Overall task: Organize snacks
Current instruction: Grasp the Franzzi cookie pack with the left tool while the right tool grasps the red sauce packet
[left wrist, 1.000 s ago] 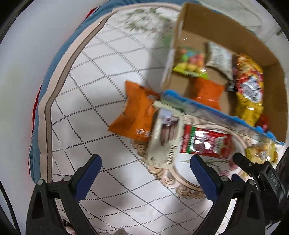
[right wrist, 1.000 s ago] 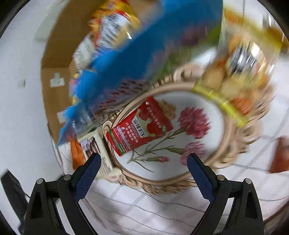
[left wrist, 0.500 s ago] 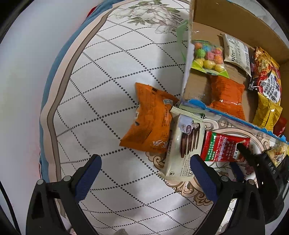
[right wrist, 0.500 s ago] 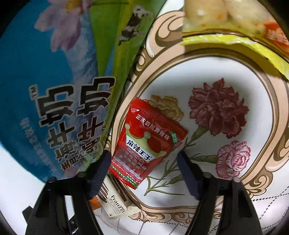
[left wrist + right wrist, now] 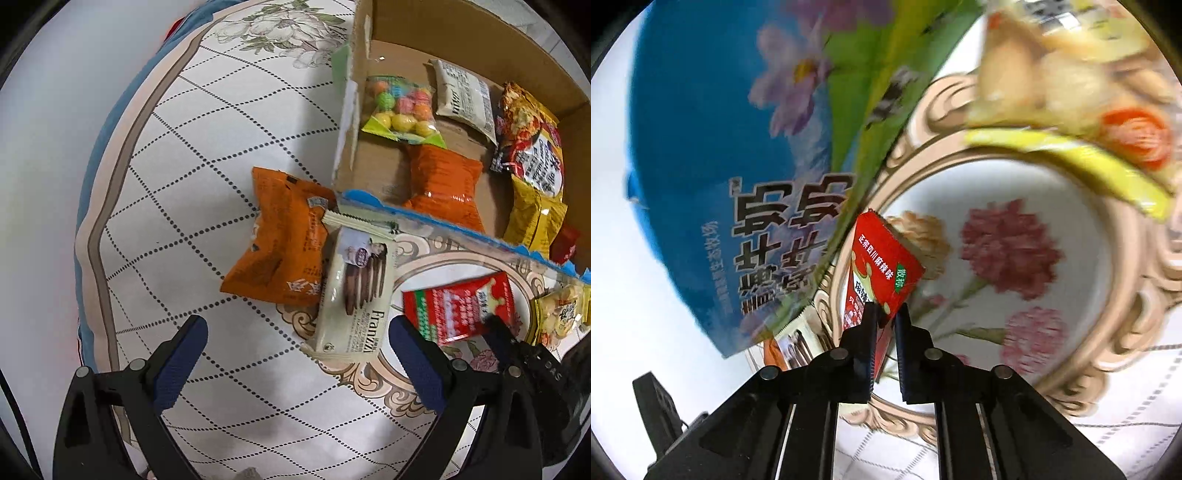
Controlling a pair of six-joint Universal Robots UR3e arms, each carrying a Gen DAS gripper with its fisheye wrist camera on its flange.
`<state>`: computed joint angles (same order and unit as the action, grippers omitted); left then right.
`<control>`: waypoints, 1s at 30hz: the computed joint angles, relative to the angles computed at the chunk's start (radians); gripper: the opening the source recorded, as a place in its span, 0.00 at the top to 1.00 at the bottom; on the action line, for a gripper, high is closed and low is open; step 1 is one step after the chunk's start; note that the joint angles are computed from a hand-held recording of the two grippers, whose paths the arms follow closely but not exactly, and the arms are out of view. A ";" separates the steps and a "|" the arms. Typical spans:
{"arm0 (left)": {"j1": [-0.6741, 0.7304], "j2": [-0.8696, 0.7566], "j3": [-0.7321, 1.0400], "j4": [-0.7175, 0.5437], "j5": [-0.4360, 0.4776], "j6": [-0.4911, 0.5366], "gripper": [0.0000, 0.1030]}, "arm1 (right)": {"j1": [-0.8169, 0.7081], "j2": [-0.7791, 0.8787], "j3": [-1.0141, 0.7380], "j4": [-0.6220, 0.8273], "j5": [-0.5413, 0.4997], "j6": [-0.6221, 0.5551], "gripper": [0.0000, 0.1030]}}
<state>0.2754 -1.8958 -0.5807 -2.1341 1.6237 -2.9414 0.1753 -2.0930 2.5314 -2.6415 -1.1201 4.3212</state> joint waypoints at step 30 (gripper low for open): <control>-0.192 -0.194 0.119 -0.017 0.053 0.024 0.03 | 0.194 0.524 -0.849 1.016 -0.290 -0.474 0.39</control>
